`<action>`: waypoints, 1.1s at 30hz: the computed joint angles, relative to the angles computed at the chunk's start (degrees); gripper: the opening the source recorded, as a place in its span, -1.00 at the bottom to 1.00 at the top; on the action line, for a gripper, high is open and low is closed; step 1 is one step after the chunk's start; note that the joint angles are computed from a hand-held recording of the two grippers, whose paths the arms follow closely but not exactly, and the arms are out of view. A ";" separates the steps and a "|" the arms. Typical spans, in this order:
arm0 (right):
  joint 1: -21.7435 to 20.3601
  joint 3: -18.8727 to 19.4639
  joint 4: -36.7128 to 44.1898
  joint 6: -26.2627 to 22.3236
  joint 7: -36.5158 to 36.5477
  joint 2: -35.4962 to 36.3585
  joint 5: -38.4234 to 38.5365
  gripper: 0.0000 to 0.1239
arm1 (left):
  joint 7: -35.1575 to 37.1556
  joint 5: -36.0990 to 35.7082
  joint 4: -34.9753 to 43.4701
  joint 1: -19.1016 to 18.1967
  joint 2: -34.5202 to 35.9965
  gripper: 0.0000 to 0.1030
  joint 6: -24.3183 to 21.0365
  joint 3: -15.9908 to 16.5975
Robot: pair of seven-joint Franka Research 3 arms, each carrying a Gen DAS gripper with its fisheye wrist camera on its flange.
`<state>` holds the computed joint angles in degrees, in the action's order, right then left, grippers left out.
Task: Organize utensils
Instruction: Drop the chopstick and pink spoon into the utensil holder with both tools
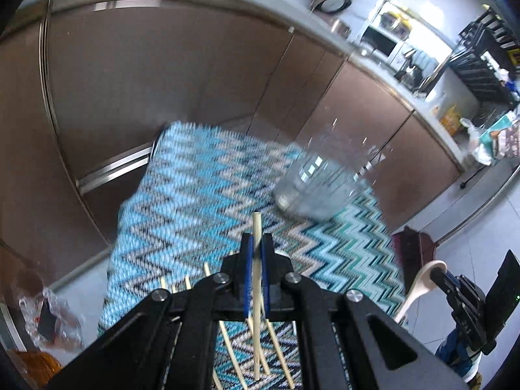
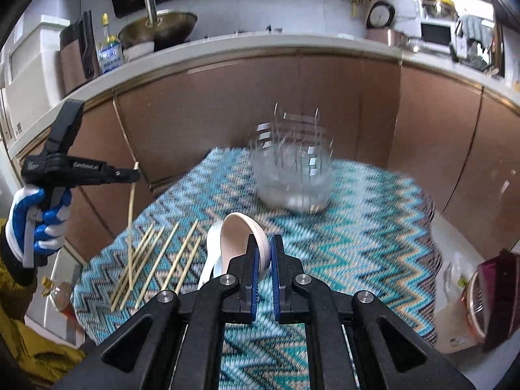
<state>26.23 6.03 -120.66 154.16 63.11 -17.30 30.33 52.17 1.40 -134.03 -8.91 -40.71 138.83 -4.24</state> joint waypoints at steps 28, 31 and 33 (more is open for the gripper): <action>8.06 -12.26 40.85 10.13 54.30 33.86 -68.71 -0.89 | -26.33 36.40 31.14 12.16 33.27 -0.91 22.78 -9.15; 8.91 -13.61 41.33 10.25 58.75 35.14 -72.68 -0.89 | -35.29 47.23 31.24 12.15 34.91 -0.91 22.24 -9.29; 9.68 -14.59 40.77 10.41 61.92 35.48 -75.37 -0.88 | -40.77 54.95 31.17 11.53 35.72 -0.91 20.56 -9.34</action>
<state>35.91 -8.56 -79.89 164.57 125.03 18.17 -45.04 11.40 56.35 -102.87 2.62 -4.98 159.39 -13.58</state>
